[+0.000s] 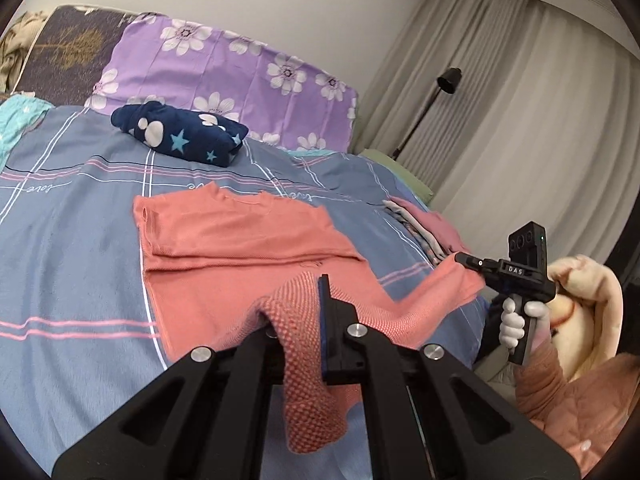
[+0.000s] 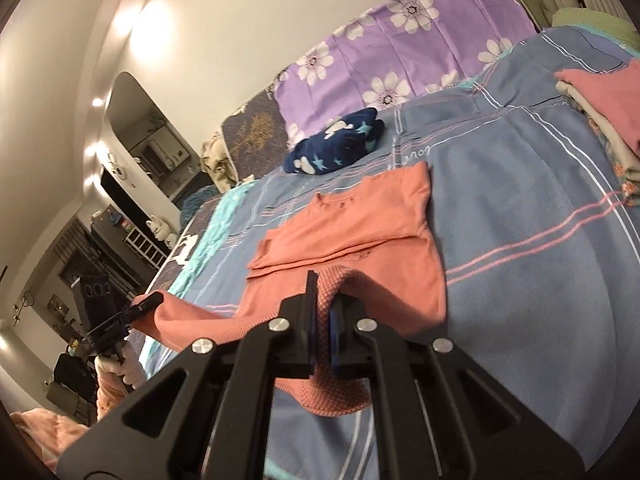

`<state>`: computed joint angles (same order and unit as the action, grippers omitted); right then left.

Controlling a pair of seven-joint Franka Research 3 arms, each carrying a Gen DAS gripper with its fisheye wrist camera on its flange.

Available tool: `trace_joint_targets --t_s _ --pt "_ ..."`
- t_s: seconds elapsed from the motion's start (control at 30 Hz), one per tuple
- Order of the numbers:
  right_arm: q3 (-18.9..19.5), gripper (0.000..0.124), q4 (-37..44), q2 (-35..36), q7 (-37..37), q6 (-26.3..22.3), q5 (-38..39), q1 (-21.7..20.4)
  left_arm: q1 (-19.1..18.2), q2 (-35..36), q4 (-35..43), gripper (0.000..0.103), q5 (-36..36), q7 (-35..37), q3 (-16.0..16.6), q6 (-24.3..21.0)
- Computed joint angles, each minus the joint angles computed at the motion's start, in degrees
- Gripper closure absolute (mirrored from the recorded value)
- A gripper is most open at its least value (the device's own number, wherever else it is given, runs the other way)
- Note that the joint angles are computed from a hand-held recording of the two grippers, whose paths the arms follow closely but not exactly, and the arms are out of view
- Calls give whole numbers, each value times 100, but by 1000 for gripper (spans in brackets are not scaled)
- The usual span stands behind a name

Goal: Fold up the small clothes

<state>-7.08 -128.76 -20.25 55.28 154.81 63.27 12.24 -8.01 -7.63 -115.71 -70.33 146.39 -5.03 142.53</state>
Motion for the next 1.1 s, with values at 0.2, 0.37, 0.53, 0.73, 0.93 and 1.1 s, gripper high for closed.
trace_joint_targets --t_s 0.2,0.37,0.53,0.73,0.93,1.1 --pt "-3 118 900 823 -273 -30 114 -89 140 849 959 101 291 -478 -174 280" --pt "194 117 2106 1953 -176 -80 -65 -402 380 1806 2065 101 879 -1163 -436 390" --pt "405 116 3516 3344 649 -423 -815 -760 380 3114 3483 101 2122 -2306 -475 382" --pt "461 116 4621 4690 2030 -956 -1973 -944 252 4695 5135 101 3531 -3916 -252 -354" --pt "914 115 4551 4747 2011 -952 -2150 -1310 676 4728 4990 95 3652 -3789 -827 -247" --pt "1026 96 4177 4357 1881 -977 -2301 -1405 1078 4089 4069 76 3734 -3610 -1271 127"
